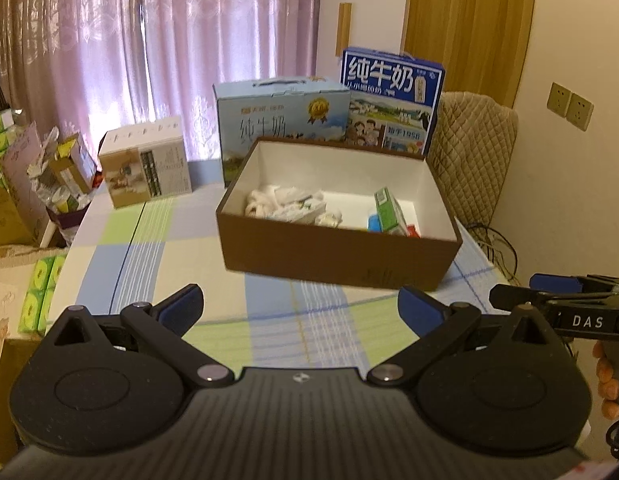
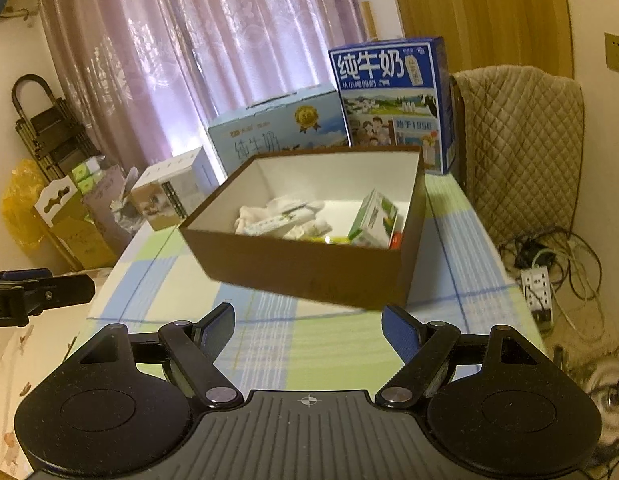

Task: Organize objects

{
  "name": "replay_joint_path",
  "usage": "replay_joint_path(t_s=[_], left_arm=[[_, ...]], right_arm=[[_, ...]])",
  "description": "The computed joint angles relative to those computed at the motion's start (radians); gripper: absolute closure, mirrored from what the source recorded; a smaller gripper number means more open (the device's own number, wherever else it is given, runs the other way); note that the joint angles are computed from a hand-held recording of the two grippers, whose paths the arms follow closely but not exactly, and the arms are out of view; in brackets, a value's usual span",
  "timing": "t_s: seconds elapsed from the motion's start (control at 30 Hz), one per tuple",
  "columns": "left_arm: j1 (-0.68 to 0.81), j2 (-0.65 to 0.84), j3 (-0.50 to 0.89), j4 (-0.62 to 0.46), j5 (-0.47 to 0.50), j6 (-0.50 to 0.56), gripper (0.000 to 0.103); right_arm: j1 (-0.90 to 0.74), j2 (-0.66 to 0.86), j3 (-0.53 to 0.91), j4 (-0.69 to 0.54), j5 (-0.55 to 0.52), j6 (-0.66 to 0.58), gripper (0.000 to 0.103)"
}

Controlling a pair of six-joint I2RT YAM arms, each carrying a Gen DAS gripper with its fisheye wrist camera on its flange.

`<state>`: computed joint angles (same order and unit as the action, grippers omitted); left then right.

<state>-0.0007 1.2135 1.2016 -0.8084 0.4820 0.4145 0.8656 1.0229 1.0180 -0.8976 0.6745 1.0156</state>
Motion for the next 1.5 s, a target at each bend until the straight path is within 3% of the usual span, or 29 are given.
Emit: replay_joint_path(t_s=[0.33,0.63,1.03,1.5], left_arm=[[0.229,0.006,-0.013,-0.194,0.103,0.274,0.001],[0.396,0.038,-0.017,-0.328,0.137,0.515,0.001],[0.551,0.090,-0.003,-0.425,0.160,0.727,0.001],[0.620,0.135,0.021,-0.460,0.166,0.810,0.001]], right_arm=[[0.296,0.243,0.149,-0.237,0.108,0.440,0.025],[0.444,0.439,0.314,-0.385,0.118,0.669,0.025],[0.512,0.600,0.473,-0.458,0.120,0.754,0.025],[0.510,0.671,0.536,-0.441,0.096,0.734,0.025]])
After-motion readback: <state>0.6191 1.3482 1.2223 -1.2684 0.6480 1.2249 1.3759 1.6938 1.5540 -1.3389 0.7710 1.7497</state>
